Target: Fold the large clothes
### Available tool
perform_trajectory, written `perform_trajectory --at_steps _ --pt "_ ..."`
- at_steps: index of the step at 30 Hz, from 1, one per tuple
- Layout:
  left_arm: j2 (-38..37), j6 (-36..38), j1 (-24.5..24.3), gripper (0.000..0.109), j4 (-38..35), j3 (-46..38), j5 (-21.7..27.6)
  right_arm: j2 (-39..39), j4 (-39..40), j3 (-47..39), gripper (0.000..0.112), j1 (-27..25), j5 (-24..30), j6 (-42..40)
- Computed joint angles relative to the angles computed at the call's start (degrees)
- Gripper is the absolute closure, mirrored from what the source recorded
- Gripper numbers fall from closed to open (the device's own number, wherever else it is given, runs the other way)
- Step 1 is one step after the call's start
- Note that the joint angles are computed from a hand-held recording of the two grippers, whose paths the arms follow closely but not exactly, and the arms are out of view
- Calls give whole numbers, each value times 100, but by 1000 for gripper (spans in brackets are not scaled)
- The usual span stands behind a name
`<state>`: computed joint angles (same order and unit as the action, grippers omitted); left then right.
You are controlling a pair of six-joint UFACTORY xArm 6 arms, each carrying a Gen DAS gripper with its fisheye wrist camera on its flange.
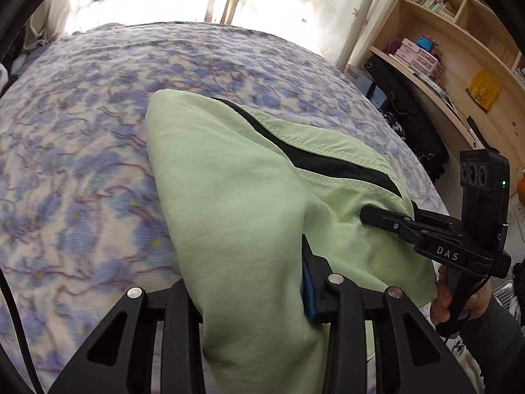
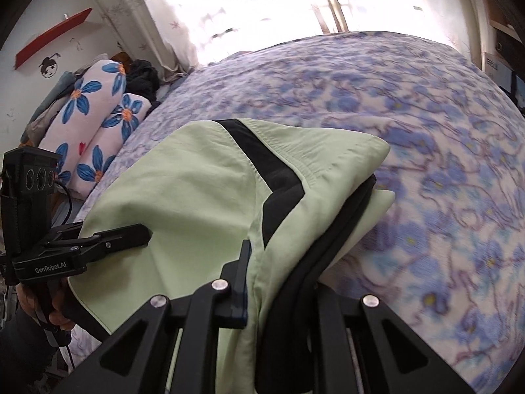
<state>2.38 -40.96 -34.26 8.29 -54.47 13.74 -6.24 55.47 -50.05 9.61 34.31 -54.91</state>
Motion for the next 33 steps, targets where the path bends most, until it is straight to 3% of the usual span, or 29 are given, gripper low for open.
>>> perform_trajectory --at_steps 4,8,15,24,29,32,33 --pt "-630 236 398 74 135 519 227 330 225 -328 100 572 -145 59" --pt "-944 809 860 74 -194 798 309 751 221 -776 100 1105 -382 257" --pt "-692 2386 1761 74 -1149 568 133 1770 60 -2079 100 1758 -805 805" --pt "855 4413 2758 72 -2249 -1238 233 3850 -555 -4828 100 2160 -1346 2012" --pt "2069 5163 3046 70 -2740 -2447 391 5124 -1635 -6313 100 2155 -1374 3317" --pt "2818 4313 3195 57 -1754 -2969 789 6024 -2214 -7339 99 1989 -562 4341" --pt "2992 3986 3229 42 -1426 -3030 847 6261 -2490 -7591 97 1957 -314 4654"
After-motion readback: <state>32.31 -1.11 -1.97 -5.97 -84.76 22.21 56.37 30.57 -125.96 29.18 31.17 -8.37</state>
